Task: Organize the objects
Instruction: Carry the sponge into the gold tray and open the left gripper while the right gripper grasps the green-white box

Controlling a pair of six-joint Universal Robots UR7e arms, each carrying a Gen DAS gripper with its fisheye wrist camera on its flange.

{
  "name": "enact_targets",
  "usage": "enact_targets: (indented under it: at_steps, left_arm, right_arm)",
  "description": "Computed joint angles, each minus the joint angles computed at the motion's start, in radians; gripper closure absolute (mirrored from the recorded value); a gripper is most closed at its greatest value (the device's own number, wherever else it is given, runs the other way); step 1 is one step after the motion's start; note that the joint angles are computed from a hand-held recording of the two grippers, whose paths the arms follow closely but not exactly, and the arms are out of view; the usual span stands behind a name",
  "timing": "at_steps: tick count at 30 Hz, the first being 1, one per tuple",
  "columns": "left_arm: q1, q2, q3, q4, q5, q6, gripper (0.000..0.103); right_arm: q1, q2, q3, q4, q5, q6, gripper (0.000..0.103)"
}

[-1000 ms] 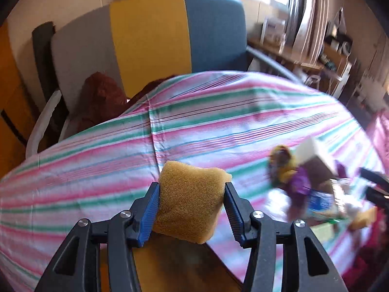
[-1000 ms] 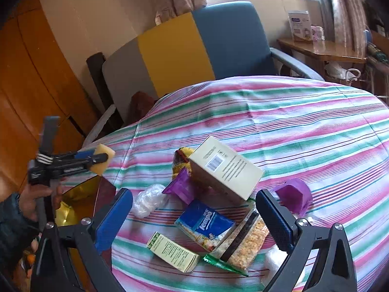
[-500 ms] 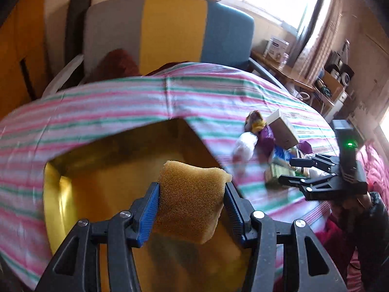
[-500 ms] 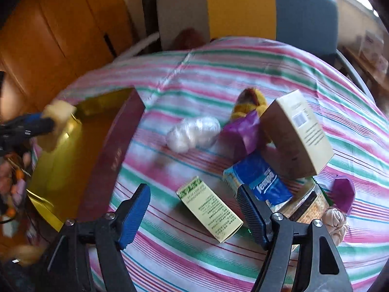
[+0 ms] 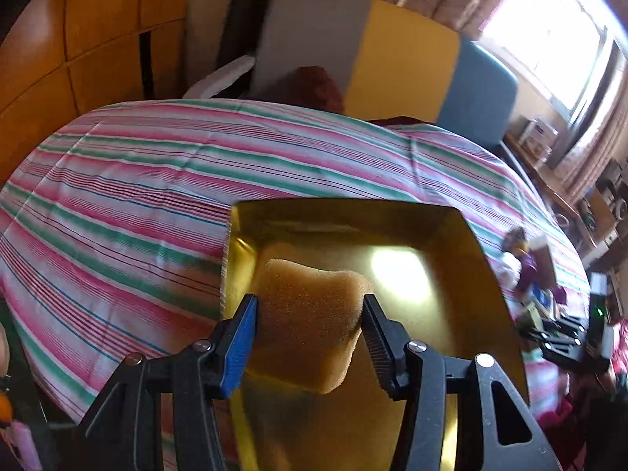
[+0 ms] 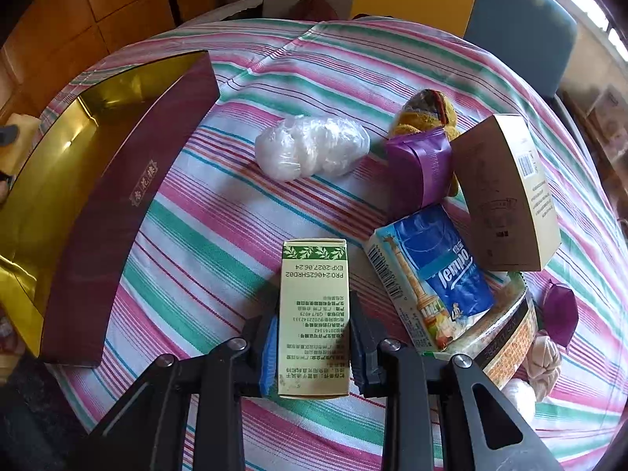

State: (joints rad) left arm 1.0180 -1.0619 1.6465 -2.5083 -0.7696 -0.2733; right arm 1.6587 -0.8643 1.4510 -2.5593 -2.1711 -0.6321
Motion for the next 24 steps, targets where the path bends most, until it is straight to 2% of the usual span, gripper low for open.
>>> enact_targets:
  at_steps: [5,11,14,20,22,24]
  left_arm:
    - [0.043,0.059,-0.087,0.029,0.007,0.03,0.05]
    - [0.081,0.154,-0.211,0.106,0.052,-0.006,0.049]
    - [0.097,0.188,-0.255,0.101,0.067,-0.011,0.048]
    - [0.091,0.228,-0.303,0.124,0.121,-0.009,0.04]
    - [0.09,0.219,-0.292,0.106,0.11,-0.004,0.034]
    - [0.089,0.211,-0.288,0.102,0.099,-0.004,0.033]
  right_arm:
    - [0.001,-0.003,0.001,-0.005,-0.007,-0.007,0.073]
    - [0.003,0.006,0.001,-0.02,-0.009,-0.016,0.073]
    - [0.004,0.003,0.009,-0.03,-0.011,-0.023,0.073]
    - [0.008,0.016,-0.002,-0.035,-0.01,-0.024,0.073]
    - [0.008,0.017,-0.003,-0.033,-0.01,-0.02,0.073]
    - [0.009,0.017,-0.005,-0.031,-0.011,-0.021,0.073]
